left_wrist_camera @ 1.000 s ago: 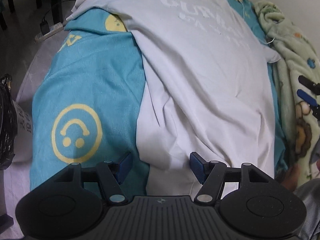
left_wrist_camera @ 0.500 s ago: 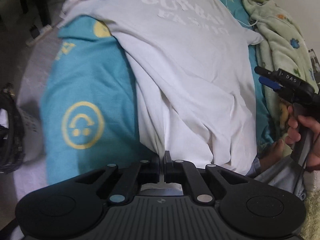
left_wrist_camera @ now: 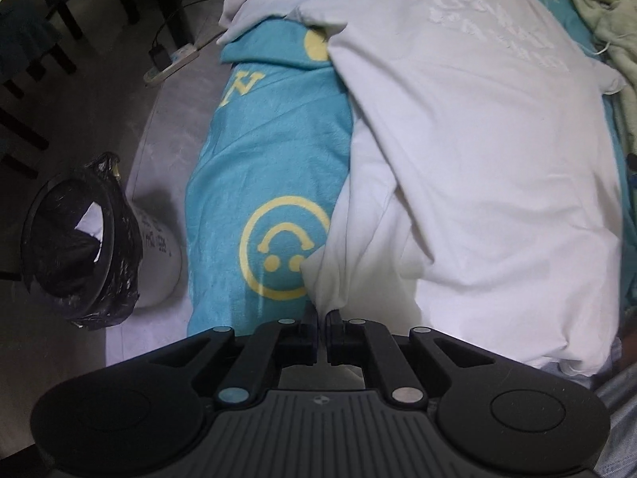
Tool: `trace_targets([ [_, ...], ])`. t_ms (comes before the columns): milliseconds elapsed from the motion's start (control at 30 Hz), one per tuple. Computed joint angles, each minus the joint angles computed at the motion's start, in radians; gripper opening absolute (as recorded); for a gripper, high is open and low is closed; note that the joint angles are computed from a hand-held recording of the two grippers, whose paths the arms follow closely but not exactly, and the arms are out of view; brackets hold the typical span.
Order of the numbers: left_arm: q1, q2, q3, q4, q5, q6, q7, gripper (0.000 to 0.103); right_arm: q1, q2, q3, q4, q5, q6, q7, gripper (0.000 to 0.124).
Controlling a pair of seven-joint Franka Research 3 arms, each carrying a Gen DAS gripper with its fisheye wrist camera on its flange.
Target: Fold clothes
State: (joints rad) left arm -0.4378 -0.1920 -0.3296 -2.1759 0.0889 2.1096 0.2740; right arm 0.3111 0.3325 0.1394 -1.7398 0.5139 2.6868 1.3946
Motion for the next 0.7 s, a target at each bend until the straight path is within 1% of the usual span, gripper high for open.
trace_targets([
  [67,-0.002,-0.016,-0.007,-0.013,0.014,0.017,-0.018,0.004,-0.003,-0.004,0.001,0.007,-0.008,-0.041,-0.006,0.051],
  [133,-0.003,-0.020,-0.009,-0.033,0.024,0.054,-0.028,0.004,-0.012,-0.009,0.006,0.029,-0.008,-0.118,-0.036,0.050],
  [200,-0.004,-0.024,-0.011,-0.054,0.035,0.091,-0.038,0.004,-0.011,-0.014,0.000,0.059,-0.038,-0.206,-0.062,0.049],
  [267,-0.005,-0.032,-0.009,-0.081,0.042,0.137,-0.046,0.004,0.003,-0.024,-0.019,0.081,-0.114,-0.275,-0.087,0.049],
  [333,-0.006,-0.046,-0.005,-0.111,0.040,0.189,-0.046,0.004,0.021,-0.031,-0.046,0.097,-0.210,-0.344,-0.082,0.049],
  [400,-0.006,-0.056,-0.002,-0.131,0.042,0.227,-0.040,0.004,0.020,-0.024,-0.056,0.130,-0.243,-0.426,-0.061,0.049],
  [433,-0.007,-0.059,-0.002,-0.138,0.045,0.242,-0.034,0.004,0.025,-0.017,-0.061,0.148,-0.269,-0.466,-0.050,0.058],
  [467,-0.008,-0.061,-0.001,-0.145,0.044,0.251,-0.025,0.004,0.029,-0.010,-0.065,0.167,-0.294,-0.508,-0.039,0.064],
  [533,-0.010,-0.066,0.001,-0.159,0.043,0.271,-0.008,0.004,0.049,0.011,-0.070,0.210,-0.358,-0.588,-0.024,0.065],
  [600,-0.011,-0.085,0.005,-0.192,0.035,0.313,-0.006,0.004,0.069,0.038,-0.070,0.259,-0.414,-0.671,-0.024,0.064],
  [700,-0.013,-0.115,0.015,-0.243,0.014,0.378,0.001,0.004,0.111,0.109,-0.066,0.362,-0.506,-0.829,-0.081,0.064],
])
